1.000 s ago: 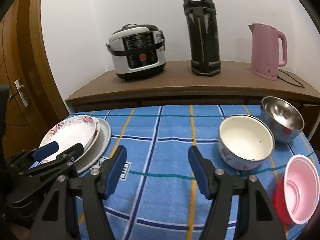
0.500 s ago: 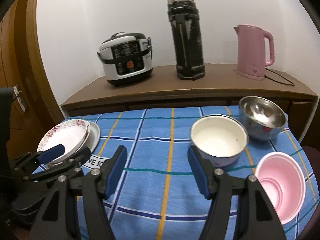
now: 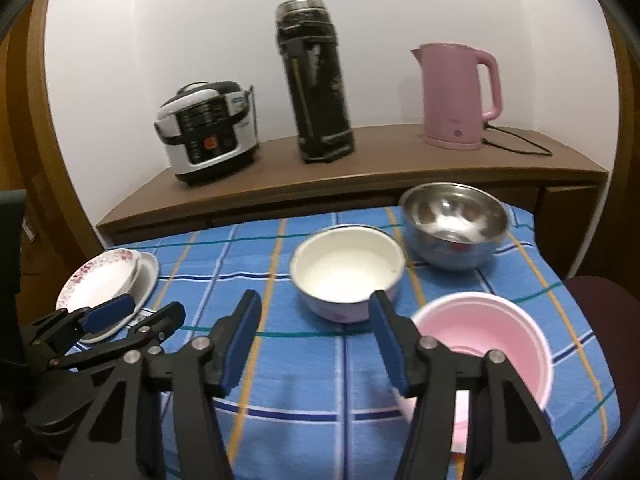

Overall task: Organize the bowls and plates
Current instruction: 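Move the right tool toward the pink plastic bowl, then grasp the pink plastic bowl rim with the right tool while the left tool grips beside it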

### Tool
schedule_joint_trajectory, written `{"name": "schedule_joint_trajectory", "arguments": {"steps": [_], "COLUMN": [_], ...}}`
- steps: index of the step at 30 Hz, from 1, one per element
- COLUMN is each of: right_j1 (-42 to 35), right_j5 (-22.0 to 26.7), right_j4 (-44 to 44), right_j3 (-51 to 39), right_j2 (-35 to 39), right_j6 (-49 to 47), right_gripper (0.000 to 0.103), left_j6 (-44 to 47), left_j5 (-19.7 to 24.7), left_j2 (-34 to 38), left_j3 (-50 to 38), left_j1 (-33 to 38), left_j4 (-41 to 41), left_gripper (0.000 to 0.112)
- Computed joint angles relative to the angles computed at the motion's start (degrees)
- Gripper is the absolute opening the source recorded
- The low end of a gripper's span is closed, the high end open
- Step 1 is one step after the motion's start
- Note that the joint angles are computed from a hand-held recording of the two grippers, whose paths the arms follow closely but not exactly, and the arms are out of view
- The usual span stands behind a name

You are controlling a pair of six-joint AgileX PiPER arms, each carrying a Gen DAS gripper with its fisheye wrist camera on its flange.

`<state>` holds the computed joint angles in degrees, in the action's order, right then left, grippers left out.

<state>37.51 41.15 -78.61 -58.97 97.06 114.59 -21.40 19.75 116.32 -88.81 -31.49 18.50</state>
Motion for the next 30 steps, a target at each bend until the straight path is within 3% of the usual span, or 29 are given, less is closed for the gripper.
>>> {"name": "schedule_joint_trajectory", "arguments": {"steps": [4, 8, 16, 20, 30], "right_j1": [-0.86, -2.13, -3.32, -7.16, -12.64], "right_j5": [1.01, 1.47, 6.16, 1.93, -7.52], "right_j4": [0.33, -0.06, 0.58, 1.75, 1.47], "right_j3": [3.4, 7.74, 18.7, 23.51, 25.96], "right_j2": [-2.83, -7.09, -17.55, -20.92, -20.95], "right_j6": [0.68, 2.13, 4.07, 4.52, 3.25], "right_gripper": [0.053, 0.045, 0.032, 0.029, 0.028], "left_j6": [2.23, 5.93, 24.61, 27.93, 21.77], "left_j5": [-0.28, -0.16, 1.72, 3.89, 7.0], "left_j2": [0.69, 1.34, 2.6, 4.15, 7.93], "left_j3": [-0.82, -1.87, -4.65, -7.42, -13.45], "left_j1": [-1.44, -3.1, -5.83, -8.2, -11.9], "left_j4": [-2.66, -5.96, -25.85, -29.08, -21.16], "left_gripper": [0.058, 0.058, 0.058, 0.058, 0.058]}}
